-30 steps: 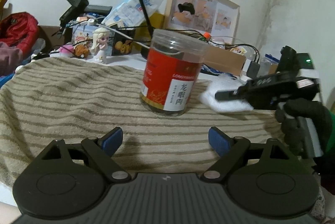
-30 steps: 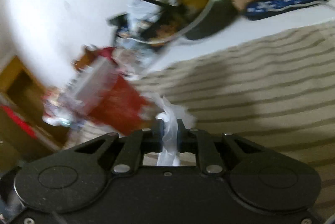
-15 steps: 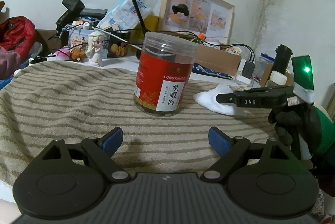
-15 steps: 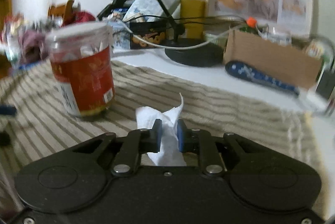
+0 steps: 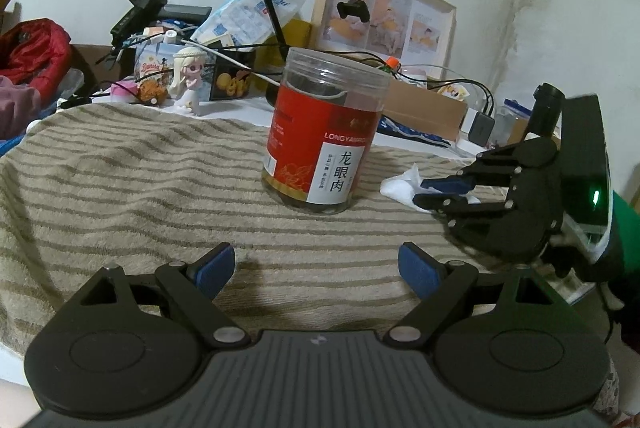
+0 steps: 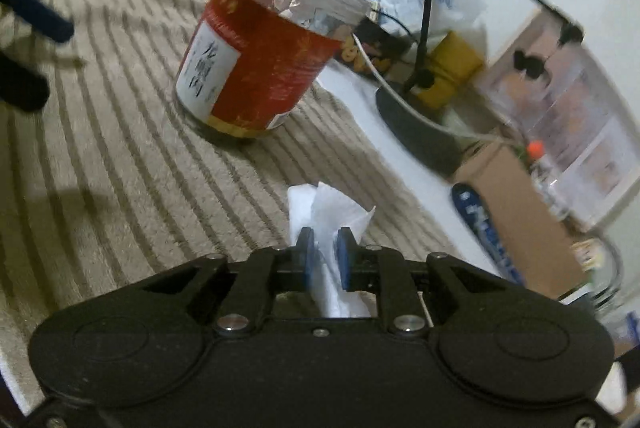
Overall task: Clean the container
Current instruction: 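Lift the white tissue with the right gripper while the left gripper approaches the red jar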
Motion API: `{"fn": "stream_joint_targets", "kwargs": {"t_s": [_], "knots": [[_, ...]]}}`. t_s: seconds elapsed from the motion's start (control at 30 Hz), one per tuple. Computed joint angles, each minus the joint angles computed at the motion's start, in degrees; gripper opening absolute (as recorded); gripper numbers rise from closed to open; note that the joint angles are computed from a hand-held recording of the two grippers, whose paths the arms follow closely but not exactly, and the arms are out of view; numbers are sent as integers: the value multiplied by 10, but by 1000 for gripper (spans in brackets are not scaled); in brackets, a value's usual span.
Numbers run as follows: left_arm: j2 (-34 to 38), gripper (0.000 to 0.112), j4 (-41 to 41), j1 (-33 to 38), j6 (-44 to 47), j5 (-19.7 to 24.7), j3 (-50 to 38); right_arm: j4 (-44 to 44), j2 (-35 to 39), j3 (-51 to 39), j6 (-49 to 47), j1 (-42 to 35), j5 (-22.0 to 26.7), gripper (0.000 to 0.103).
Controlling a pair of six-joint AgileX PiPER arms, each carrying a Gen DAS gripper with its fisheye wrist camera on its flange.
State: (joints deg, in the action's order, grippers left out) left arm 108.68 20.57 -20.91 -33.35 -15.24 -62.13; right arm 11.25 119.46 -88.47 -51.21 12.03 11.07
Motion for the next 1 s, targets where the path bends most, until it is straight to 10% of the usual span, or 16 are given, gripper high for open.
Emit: {"fn": "stream_joint_targets", "kwargs": {"t_s": [0.27,0.37,0.5,0.83,1.0], "knots": [[0,89,-1,1,0,-2,2,174,78,-219,-37,-76,281,19],[1,89,-2,2,-1,-1,0,211,87,-241,-39,-89,336,53],[4,89,5,3,-8,1,-4,234,81,-208,-57,-81,309,57],[10,89,18,4,-19,7,-11,235,133,-295,-8,-109,341,30],[13,89,23,5,-23,10,-16,217,115,-250,-13,-106,276,30]]}}
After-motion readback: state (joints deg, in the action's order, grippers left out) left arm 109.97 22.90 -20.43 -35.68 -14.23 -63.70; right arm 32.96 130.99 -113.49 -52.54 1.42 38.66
